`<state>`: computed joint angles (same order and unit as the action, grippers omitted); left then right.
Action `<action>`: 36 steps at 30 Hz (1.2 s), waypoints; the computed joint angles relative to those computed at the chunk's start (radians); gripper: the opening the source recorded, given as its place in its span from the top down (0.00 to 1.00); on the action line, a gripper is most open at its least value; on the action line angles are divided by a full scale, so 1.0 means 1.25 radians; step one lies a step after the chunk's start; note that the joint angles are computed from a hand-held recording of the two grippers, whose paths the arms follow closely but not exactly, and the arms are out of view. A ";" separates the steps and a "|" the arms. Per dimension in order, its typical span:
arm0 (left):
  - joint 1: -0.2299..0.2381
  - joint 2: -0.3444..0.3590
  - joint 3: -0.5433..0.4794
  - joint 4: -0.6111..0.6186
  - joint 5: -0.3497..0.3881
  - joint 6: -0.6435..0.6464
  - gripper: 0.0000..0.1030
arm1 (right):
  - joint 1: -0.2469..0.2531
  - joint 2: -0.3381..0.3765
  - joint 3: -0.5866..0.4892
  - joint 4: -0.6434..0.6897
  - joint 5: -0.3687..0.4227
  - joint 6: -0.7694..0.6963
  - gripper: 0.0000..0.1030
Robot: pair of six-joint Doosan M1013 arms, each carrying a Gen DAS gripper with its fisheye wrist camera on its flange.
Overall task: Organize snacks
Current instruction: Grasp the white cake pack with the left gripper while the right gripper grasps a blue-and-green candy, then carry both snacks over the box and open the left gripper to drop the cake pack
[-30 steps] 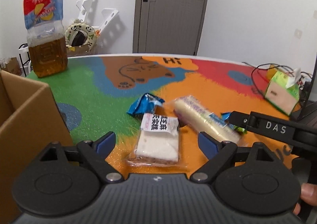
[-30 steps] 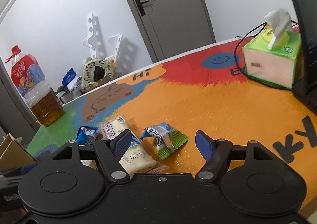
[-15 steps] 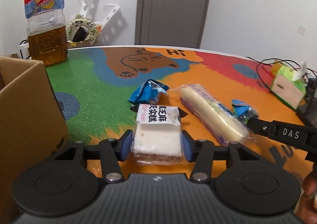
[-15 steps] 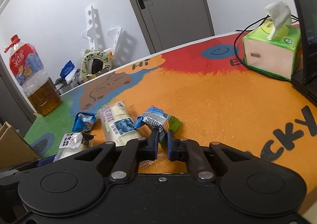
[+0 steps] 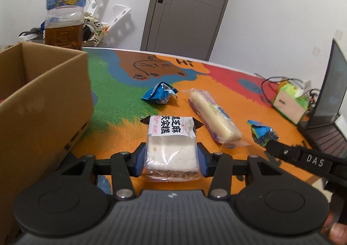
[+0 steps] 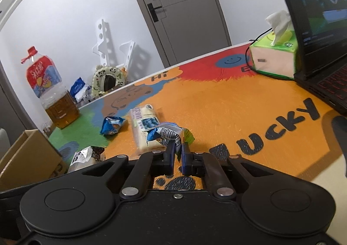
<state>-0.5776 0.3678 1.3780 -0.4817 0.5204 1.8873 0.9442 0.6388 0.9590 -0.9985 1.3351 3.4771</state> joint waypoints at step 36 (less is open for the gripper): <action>0.111 -0.104 0.073 -0.217 -0.073 0.130 0.55 | 0.036 0.179 -0.389 -0.057 -0.017 -0.290 0.93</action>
<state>-0.4386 0.2373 1.4697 -0.7528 0.4297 2.0495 0.9897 0.8621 0.4726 -1.0696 1.3142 3.1147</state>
